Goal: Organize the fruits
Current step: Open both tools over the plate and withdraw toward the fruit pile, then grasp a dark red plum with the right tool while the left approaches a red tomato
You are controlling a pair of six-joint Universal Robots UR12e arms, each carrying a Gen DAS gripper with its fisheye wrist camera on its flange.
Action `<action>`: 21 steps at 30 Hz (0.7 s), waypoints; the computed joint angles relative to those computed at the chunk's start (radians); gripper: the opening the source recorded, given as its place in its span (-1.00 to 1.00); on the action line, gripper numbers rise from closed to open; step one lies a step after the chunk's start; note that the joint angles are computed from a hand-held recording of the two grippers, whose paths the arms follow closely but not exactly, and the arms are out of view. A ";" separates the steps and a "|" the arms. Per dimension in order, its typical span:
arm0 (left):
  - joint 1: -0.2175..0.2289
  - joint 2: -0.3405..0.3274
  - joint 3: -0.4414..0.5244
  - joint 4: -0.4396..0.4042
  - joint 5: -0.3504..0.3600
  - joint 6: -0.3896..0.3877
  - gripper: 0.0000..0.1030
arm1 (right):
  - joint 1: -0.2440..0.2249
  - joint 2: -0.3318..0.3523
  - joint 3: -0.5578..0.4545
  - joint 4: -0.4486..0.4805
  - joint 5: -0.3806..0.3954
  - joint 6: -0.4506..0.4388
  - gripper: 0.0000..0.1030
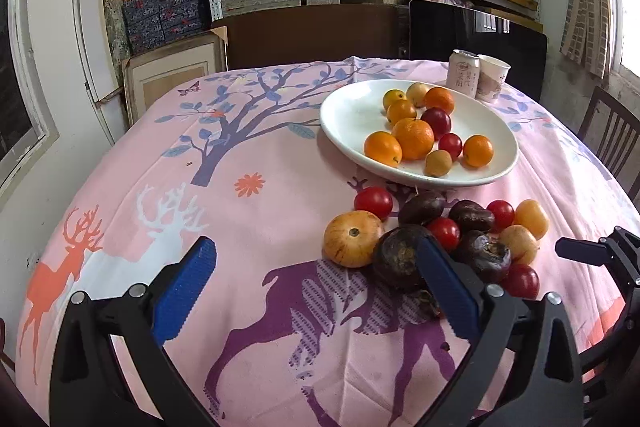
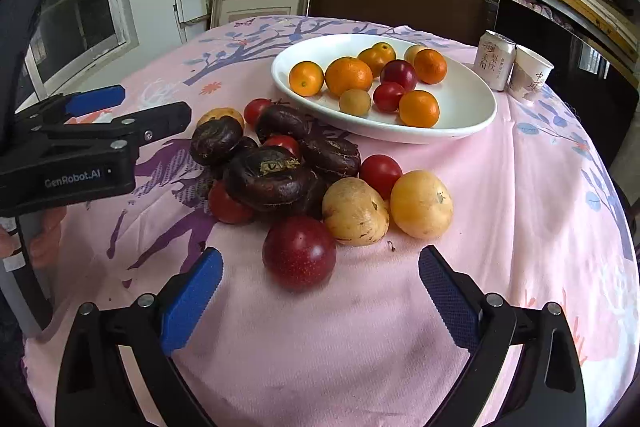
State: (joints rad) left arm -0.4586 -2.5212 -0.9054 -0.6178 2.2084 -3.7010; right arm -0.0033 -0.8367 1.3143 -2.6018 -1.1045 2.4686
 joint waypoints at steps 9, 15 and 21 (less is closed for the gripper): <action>-0.032 -0.023 0.045 -0.117 0.111 -0.025 0.91 | 0.009 0.001 0.004 -0.007 -0.035 -0.006 -0.03; -0.038 -0.011 0.012 -0.066 0.024 0.070 0.91 | -0.016 -0.005 0.003 0.040 0.050 0.012 -0.27; -0.029 -0.037 0.069 -0.141 -0.085 0.124 0.91 | -0.064 -0.016 0.034 -0.017 0.156 0.090 -0.27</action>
State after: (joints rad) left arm -0.4874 -2.5587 -0.8368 -0.7592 2.1237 -3.5770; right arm -0.0668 -0.8529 1.3483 -2.6191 -0.9489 2.5582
